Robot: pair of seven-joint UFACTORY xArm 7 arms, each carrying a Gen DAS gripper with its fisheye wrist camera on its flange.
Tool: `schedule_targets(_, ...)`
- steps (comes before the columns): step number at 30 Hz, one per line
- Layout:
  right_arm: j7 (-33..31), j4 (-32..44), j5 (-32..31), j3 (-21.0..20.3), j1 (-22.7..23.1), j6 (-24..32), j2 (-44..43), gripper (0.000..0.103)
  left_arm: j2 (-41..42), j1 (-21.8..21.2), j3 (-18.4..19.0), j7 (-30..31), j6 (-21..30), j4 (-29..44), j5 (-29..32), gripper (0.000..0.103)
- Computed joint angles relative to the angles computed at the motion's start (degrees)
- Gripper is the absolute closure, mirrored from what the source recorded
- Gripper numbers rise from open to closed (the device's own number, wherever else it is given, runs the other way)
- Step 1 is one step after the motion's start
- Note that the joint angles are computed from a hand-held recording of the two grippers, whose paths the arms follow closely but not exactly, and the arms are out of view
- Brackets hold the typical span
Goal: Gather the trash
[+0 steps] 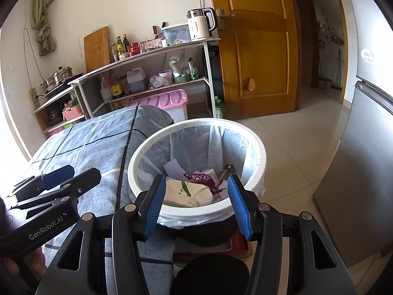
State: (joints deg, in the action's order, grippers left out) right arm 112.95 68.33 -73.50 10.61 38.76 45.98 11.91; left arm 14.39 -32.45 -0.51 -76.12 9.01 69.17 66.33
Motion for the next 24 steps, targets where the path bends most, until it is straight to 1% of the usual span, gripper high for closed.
schedule_targets(10, -0.4, 0.3, 0.0, 0.0, 0.2, -0.1, 0.1, 0.05, -0.2, 0.1, -0.1, -0.3, 0.1, -0.1, 0.1, 0.042)
schedule_targets(16, -0.4, 0.5, -0.1, 0.0, 0.3, -0.1, 0.3, 0.05, -0.8, 0.2, -0.1, -1.4, 0.0, -0.6, 1.2, 0.042)
schedule_targets(24, -0.4, 0.6, -0.2, 0.0, 0.5, 0.1, 0.3, 0.05, -1.2, 0.8, -0.8, -1.8, -0.2, -0.9, 1.9, 0.042)
